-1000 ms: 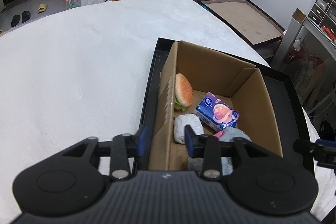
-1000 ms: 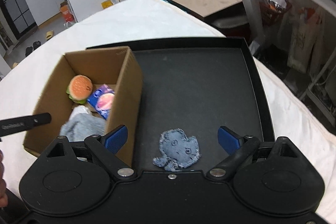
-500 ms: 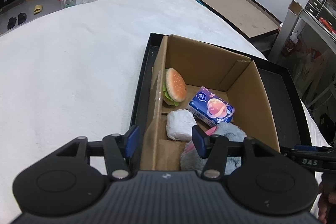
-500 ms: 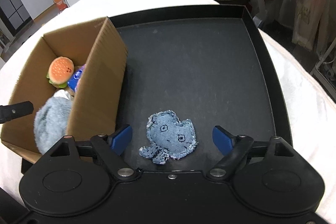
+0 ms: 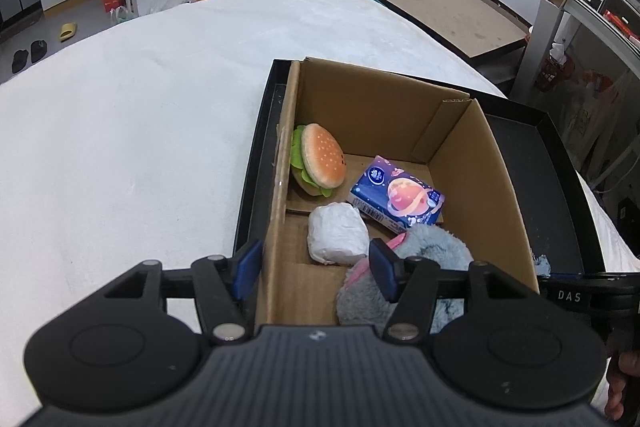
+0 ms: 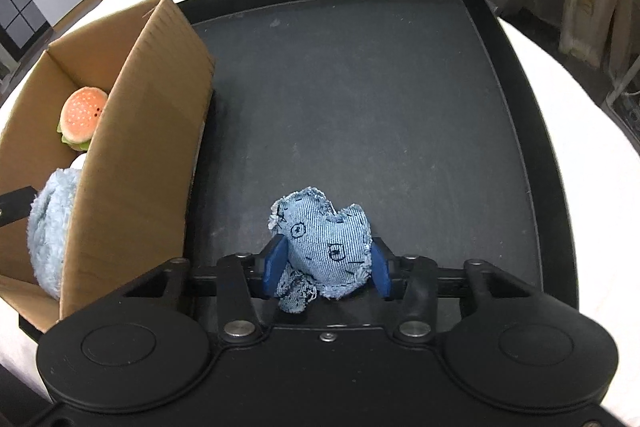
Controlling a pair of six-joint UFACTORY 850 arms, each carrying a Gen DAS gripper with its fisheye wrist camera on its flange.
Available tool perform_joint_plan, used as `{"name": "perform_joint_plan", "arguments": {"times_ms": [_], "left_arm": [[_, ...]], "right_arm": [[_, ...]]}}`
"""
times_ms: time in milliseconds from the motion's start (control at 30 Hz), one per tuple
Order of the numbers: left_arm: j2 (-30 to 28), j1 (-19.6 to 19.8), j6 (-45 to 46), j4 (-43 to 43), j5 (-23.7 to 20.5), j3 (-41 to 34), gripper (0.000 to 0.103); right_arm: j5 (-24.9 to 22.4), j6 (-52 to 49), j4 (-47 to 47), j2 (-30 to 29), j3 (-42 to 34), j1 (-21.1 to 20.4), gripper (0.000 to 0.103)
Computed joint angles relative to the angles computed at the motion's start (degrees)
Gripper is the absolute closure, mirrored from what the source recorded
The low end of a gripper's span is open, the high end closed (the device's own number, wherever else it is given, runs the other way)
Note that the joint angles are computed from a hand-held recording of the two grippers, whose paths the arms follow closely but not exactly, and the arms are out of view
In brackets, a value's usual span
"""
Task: Organize soft objects
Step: 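Lower the right gripper onto the blue denim cloth and close it, then carry the denim cloth with the right gripper into the box and release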
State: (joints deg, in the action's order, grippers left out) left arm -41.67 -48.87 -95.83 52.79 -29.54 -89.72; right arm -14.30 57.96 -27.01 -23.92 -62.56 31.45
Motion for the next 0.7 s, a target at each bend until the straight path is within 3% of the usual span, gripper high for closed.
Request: {"name": "perform_joint_plan", "arguments": {"times_ms": [367,700], "left_arm": [[0.6,0.2,-2.0,1.4,0.1,0.8,0.045],[1.7,0.6,-4.3,2.7,1.5,2.5,0.045]], "right_arm": [[-0.4,7.9,-8.5,2.6,1.1,1.1,0.087],[-1.5,11.2,-13.9,4.4,1.5,2.4,0.09]]}}
